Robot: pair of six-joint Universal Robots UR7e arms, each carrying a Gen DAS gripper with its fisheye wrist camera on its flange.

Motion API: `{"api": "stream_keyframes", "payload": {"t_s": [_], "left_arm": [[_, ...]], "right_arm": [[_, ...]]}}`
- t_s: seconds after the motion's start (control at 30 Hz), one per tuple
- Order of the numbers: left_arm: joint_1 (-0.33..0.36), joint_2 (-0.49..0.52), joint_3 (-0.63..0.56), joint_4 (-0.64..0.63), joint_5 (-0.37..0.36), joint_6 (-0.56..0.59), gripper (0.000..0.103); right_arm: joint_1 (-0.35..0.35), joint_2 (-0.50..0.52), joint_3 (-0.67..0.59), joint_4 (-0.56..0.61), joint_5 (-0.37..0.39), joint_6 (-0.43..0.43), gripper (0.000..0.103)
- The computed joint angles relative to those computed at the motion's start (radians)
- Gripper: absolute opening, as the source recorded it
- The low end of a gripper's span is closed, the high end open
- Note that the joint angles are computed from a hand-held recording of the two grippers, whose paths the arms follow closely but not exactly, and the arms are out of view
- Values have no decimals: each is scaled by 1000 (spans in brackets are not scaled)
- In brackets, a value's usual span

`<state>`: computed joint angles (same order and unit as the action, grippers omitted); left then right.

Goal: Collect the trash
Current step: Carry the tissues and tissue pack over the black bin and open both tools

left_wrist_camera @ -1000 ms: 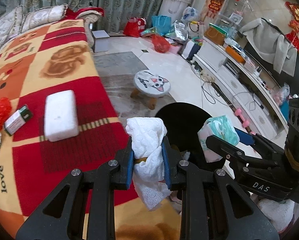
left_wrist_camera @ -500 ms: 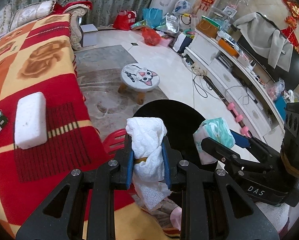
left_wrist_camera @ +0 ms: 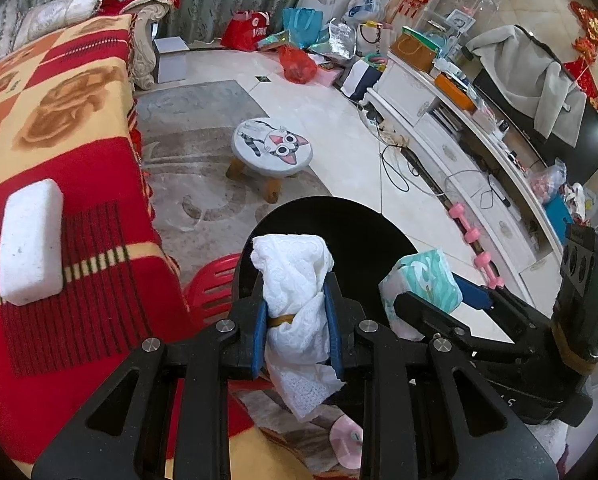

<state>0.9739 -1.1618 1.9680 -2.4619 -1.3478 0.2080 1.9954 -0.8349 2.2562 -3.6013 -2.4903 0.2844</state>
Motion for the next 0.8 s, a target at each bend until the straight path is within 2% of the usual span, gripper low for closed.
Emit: {"api": "stream_keyframes", "payload": {"t_s": [0.2, 0.37, 0.8], "left_arm": [[5, 12, -10, 10, -15, 6, 27], [11, 16, -17, 17, -33, -6, 43], [20, 0, -23, 25, -59, -10, 45]], "right_arm": [[-6, -1, 1, 8, -4, 10, 73], [-7, 1, 2, 7, -18, 17, 79], [8, -1, -6, 54, -24, 43, 80]]}}
